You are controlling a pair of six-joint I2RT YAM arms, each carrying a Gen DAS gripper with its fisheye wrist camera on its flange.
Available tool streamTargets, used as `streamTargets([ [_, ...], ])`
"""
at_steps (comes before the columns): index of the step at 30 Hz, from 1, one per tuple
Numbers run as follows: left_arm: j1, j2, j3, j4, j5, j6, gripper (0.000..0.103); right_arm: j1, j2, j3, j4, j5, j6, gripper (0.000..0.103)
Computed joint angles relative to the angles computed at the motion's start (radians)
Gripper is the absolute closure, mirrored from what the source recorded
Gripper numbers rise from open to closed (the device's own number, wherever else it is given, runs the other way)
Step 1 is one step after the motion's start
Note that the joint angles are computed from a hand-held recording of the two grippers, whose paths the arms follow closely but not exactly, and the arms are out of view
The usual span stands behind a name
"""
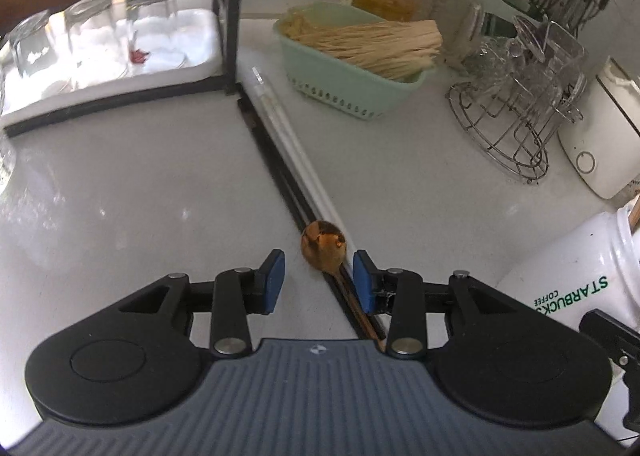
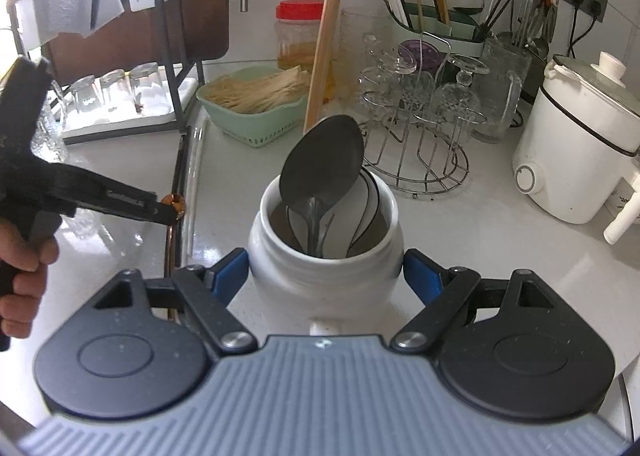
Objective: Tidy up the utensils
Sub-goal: 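Move the left tool to the wooden spoon on the counter, then close the left tool on the wooden spoon's handle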
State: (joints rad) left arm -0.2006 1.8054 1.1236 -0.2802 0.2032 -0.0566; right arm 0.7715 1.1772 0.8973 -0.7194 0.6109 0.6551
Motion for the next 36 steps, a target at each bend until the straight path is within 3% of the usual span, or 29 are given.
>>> streamTargets([
  [5,-0.038,0.027,0.009,0.032,-0.071,0.027,0.06,-0.003,0.002,0.004,-0.005,-0.004,-0.013,0.017],
  [12,-0.061,0.04,0.039,0.001,-0.089,0.024,0.062,-0.005,-0.005,-0.003,0.002,-0.01,-0.034,0.017],
  [15,-0.061,0.044,0.062,-0.033,-0.09,-0.015,0.072,0.0,-0.006,-0.006,0.005,-0.005,-0.036,0.017],
  [20,-0.067,0.049,0.08,-0.055,-0.099,-0.024,0.074,0.007,-0.012,-0.019,0.019,0.003,-0.039,0.017],
  [21,-0.066,0.046,0.079,-0.057,-0.101,-0.022,0.078,0.008,-0.016,-0.024,0.025,0.005,-0.041,0.017],
  [22,-0.065,0.04,0.078,-0.057,-0.105,-0.021,0.091,0.009,-0.018,-0.028,0.03,0.006,-0.044,0.017],
  [30,-0.049,0.043,0.118,-0.116,-0.067,-0.037,0.097,0.017,-0.033,-0.052,0.058,0.019,-0.053,0.017],
  [36,-0.074,-0.002,0.105,-0.13,-0.092,-0.057,0.101,-0.005,-0.06,-0.073,0.084,-0.018,-0.114,0.017],
])
